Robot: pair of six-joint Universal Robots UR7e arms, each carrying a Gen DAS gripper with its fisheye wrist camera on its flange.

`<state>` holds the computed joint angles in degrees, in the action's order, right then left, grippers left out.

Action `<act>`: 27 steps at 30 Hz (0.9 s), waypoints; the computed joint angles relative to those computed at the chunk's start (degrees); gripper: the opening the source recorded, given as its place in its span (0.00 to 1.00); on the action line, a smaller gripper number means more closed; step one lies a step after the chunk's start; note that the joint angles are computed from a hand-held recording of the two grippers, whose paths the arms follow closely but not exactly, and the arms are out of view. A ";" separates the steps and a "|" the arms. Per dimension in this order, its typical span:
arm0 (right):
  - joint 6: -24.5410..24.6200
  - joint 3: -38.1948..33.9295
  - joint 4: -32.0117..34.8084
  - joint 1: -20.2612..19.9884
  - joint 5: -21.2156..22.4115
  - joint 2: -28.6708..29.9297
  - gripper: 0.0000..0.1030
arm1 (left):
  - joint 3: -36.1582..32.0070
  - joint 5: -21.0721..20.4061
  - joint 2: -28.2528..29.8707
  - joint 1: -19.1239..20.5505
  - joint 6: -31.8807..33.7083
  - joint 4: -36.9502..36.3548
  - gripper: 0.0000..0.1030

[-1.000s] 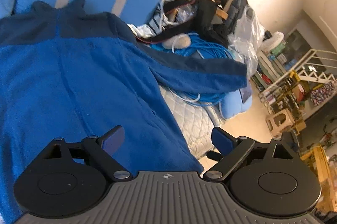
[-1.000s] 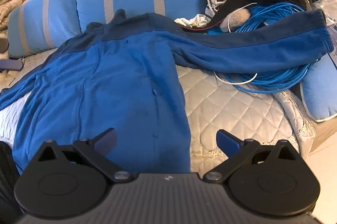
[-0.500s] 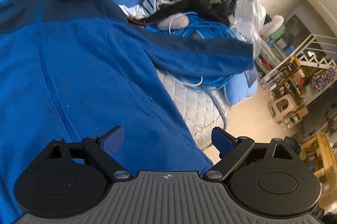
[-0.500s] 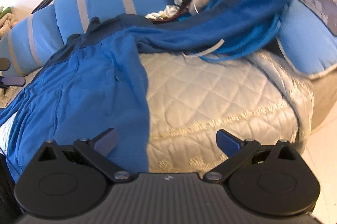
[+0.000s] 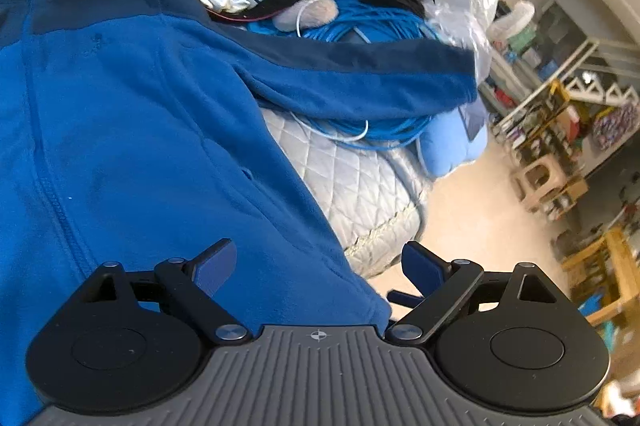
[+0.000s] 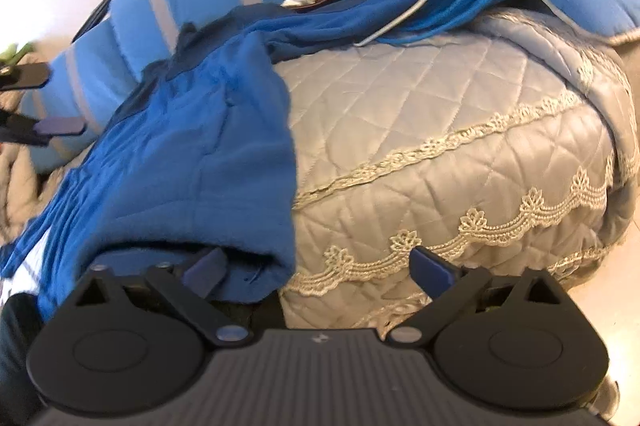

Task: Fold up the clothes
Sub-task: 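Grasp the hoodie edge with the right gripper, then with the left gripper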

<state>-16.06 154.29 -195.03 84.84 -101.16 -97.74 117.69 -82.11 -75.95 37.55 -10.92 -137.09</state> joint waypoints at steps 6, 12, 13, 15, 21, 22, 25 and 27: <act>2.27 0.58 0.29 -1.21 5.35 -1.30 0.10 | 5.26 7.16 -0.07 -7.15 11.90 -2.28 0.88; 1.01 -1.33 2.76 2.89 1.19 -3.65 0.10 | 12.79 12.72 -0.87 -15.76 31.20 -9.87 0.87; 0.72 -1.55 3.23 3.29 0.94 -4.15 0.10 | 13.85 13.70 -0.66 -16.74 33.84 -11.35 0.87; -0.07 -1.96 3.50 4.54 -0.27 -4.61 0.10 | 15.66 17.11 0.74 -18.61 37.73 -13.80 0.80; -2.15 -2.72 2.20 8.25 -3.92 -3.89 0.10 | 14.92 21.05 4.08 -18.98 34.80 -11.93 0.51; -2.45 -2.83 2.14 8.71 -4.29 -3.84 0.10 | 15.22 22.66 4.62 -19.43 36.17 -12.36 0.51; -2.58 -3.06 2.93 9.40 -4.17 -4.44 0.09 | 16.01 25.52 5.42 -20.47 39.34 -13.10 0.16; -2.60 -3.16 3.73 9.63 -3.52 -5.02 0.09 | 16.33 25.51 4.50 -20.62 40.15 -12.33 0.09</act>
